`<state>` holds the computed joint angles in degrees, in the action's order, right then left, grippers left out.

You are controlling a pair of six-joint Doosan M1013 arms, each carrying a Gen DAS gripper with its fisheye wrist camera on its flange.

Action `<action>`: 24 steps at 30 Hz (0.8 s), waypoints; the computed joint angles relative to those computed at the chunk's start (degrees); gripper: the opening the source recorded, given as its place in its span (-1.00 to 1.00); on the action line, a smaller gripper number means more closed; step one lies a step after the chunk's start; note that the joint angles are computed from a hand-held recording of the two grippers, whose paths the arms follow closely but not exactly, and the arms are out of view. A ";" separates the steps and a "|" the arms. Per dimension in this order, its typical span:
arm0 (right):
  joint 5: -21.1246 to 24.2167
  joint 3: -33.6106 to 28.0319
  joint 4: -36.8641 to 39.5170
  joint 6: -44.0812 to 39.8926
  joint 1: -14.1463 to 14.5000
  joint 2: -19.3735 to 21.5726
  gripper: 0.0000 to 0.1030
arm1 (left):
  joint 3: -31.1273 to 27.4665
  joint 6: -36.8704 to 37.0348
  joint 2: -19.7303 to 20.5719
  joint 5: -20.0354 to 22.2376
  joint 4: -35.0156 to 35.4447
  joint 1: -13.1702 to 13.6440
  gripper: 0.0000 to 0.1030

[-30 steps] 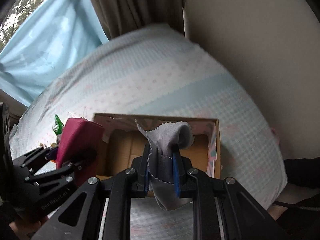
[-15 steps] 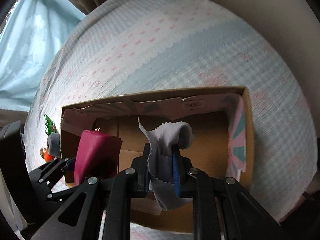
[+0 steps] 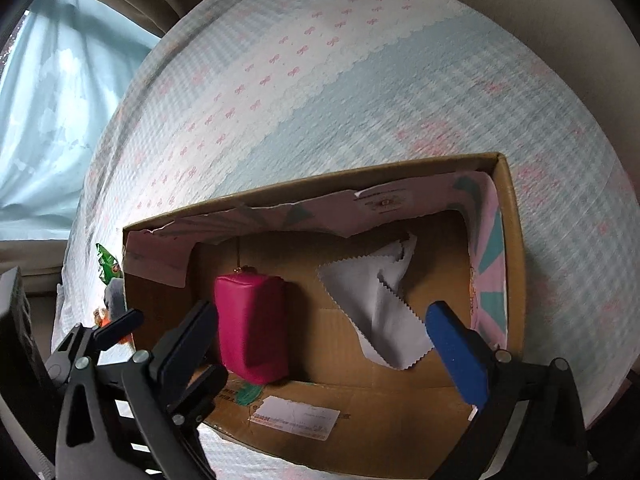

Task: Organize soft objects
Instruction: 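Lift both tools out of the box and move toward the pile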

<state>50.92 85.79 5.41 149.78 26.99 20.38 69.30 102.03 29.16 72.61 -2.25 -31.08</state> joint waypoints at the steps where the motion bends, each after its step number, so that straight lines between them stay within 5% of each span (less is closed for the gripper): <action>1: 0.10 -0.10 -0.96 0.67 0.25 -0.13 0.99 | -0.32 -0.06 0.16 -0.05 -0.12 0.02 0.99; 14: 8.45 -6.70 -16.59 7.17 5.01 -2.89 0.99 | 0.55 -0.20 -6.44 -4.84 -3.20 1.47 0.99; 24: 18.85 -14.52 -33.83 15.66 13.81 -4.62 0.99 | 2.77 1.46 -15.03 -9.07 -9.34 4.97 0.99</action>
